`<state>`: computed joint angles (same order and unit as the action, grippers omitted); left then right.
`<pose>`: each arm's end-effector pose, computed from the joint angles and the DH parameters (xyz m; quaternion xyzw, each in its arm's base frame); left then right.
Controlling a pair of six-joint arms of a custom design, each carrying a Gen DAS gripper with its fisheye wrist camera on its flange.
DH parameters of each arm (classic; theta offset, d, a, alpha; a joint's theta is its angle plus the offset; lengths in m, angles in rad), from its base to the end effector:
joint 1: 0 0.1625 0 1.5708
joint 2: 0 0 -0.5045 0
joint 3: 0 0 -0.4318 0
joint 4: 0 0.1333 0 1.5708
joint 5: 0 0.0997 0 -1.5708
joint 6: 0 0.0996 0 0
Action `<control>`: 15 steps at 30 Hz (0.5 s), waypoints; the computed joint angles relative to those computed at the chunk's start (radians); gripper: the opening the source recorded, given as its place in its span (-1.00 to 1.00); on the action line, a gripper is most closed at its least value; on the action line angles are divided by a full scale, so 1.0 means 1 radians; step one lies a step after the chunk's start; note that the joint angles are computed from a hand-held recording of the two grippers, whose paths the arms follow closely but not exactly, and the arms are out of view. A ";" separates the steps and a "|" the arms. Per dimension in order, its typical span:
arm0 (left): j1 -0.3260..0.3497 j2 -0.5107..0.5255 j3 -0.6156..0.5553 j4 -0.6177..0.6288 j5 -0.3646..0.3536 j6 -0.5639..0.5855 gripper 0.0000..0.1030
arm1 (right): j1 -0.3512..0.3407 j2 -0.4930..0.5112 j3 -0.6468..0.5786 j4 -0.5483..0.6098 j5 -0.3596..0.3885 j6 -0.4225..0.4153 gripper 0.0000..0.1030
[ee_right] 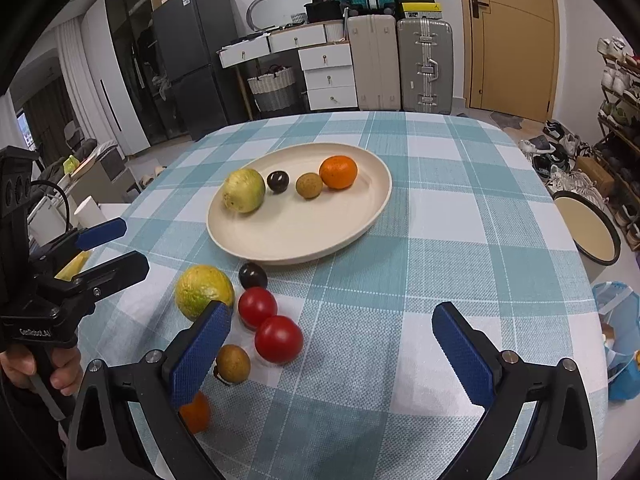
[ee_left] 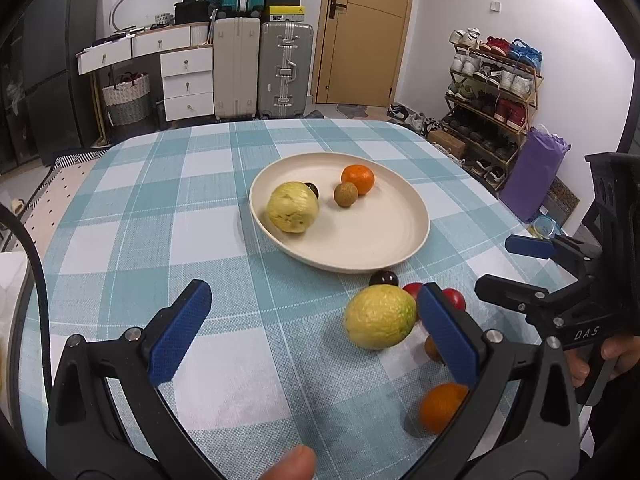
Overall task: Organize fruits
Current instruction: 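Withdraw both open grippers from the plate back toward the remaining fruit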
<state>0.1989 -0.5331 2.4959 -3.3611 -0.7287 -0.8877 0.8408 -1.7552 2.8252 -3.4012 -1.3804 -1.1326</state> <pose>-0.3083 -0.2739 -0.0626 0.2522 0.8743 -0.3347 0.2449 -0.0563 -0.2911 0.2775 0.2194 -0.8987 0.2913 0.2437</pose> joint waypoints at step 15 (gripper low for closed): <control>0.016 0.035 -0.017 0.016 -0.030 0.009 0.99 | 0.020 0.127 0.011 -0.134 -0.088 0.003 1.00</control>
<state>0.2145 -0.4982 2.4789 -3.3450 -0.7591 -0.8784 0.8604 -1.6277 2.8358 -3.5351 -1.4681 -1.1294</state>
